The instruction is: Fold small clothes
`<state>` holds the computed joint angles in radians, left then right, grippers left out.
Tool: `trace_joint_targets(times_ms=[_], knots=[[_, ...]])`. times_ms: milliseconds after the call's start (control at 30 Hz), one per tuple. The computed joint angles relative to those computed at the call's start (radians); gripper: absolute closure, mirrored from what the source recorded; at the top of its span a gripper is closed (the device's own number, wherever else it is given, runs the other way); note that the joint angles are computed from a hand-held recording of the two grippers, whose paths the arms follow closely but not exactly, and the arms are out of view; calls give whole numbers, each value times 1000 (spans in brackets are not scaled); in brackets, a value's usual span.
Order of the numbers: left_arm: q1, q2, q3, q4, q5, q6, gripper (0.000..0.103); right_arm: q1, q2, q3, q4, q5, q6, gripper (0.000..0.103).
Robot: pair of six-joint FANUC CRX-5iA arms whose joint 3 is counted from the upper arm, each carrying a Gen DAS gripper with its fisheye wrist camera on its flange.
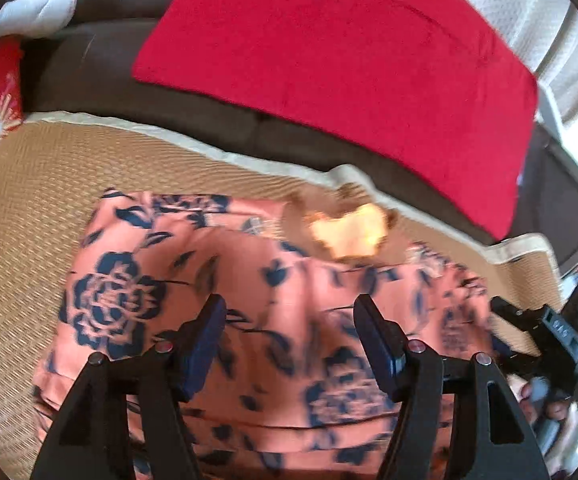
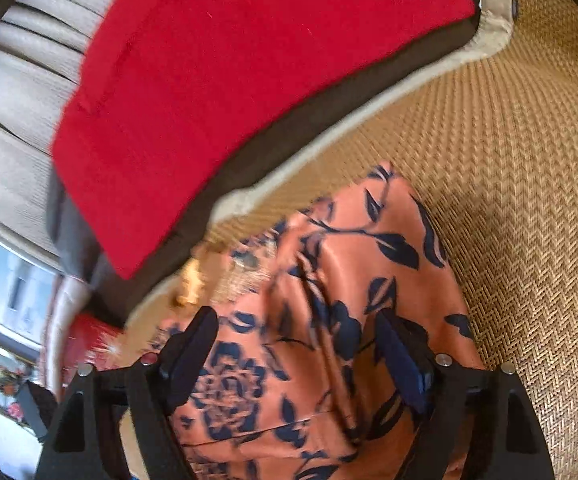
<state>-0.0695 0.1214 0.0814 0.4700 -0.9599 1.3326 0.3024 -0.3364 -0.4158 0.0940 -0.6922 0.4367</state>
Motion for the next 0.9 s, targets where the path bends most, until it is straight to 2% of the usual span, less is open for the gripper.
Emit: trace_joint_targets(times_ms=[33, 67, 100, 133, 233, 333, 400, 467, 533, 767, 800, 900], knots=[[4, -1, 0, -10, 3, -2, 36, 10, 7, 0, 24, -7, -11, 26], [11, -6, -4, -10, 4, -12, 36, 32, 16, 2, 69, -24, -23, 41], [13, -8, -2, -27, 11, -14, 36, 53, 30, 16, 87, -45, -17, 52], [12, -9, 4, -55, 15, -7, 36, 67, 46, 34, 101, -83, -10, 68], [15, -9, 11, -113, 24, 4, 36, 117, 85, 71, 153, -181, -6, 68], [12, -6, 17, -125, 21, -13, 36, 143, 73, 82, 162, -220, -3, 71], [-13, 6, 45, -205, 14, 10, 36, 162, 61, 82, 160, -239, 1, 79], [-35, 21, 77, -282, -9, 40, 36, 153, 49, 77, 146, -245, 37, 92], [-44, 34, 91, -303, -28, 52, 36, 150, 23, 58, 133, -211, 42, 94], [-74, 61, 113, -376, -25, 99, 36, 168, -28, -3, 238, -163, -62, 95], [-85, 73, 133, -412, -44, 121, 36, 161, -24, 3, 223, -173, -49, 95], [-83, 83, 133, -404, -44, 124, 36, 118, 26, 45, 116, -226, 13, 95]])
